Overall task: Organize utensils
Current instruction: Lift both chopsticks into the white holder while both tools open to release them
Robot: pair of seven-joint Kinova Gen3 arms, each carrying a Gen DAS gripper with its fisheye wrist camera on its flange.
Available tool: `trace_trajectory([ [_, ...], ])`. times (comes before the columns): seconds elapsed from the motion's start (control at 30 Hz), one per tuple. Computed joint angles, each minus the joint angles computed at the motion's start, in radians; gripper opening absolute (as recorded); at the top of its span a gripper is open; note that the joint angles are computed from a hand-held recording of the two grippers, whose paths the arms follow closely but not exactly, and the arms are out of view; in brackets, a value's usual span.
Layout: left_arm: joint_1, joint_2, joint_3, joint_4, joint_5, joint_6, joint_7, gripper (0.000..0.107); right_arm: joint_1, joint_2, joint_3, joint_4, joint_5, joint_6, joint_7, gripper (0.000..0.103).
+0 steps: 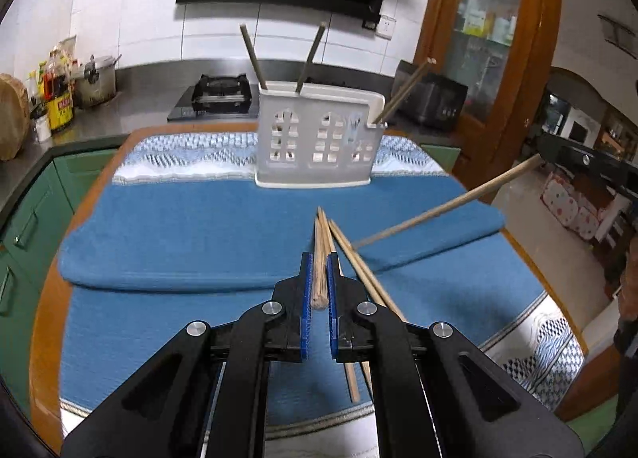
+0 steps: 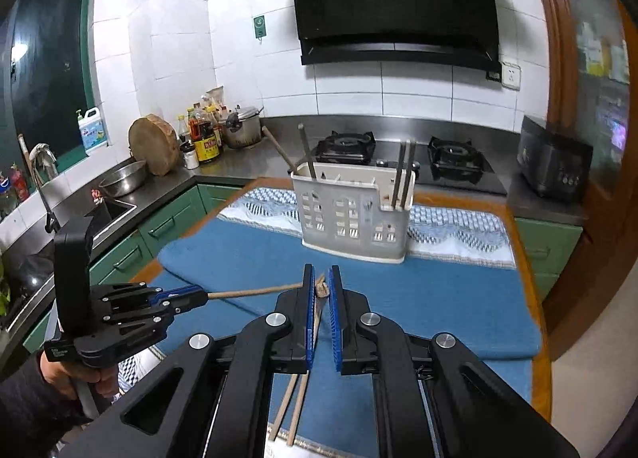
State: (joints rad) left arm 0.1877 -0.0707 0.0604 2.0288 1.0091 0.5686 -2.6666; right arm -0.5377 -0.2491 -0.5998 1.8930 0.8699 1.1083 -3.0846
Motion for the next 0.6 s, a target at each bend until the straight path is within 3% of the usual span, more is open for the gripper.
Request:
trace_trajectory([
  [0.3, 0.004, 0.032, 0.014, -0.099, -0.023, 0.009, 0.011, 0.005, 0.048, 0.009, 0.102, -0.120, -0.055, -0.040, 0.238, 0.007],
  [0.6, -0.024, 0.079, 0.035, -0.260, -0.096, 0.077, 0.089, 0.005, 0.110, 0.072, 0.141, -0.309, 0.009, -0.002, 0.404, 0.007],
])
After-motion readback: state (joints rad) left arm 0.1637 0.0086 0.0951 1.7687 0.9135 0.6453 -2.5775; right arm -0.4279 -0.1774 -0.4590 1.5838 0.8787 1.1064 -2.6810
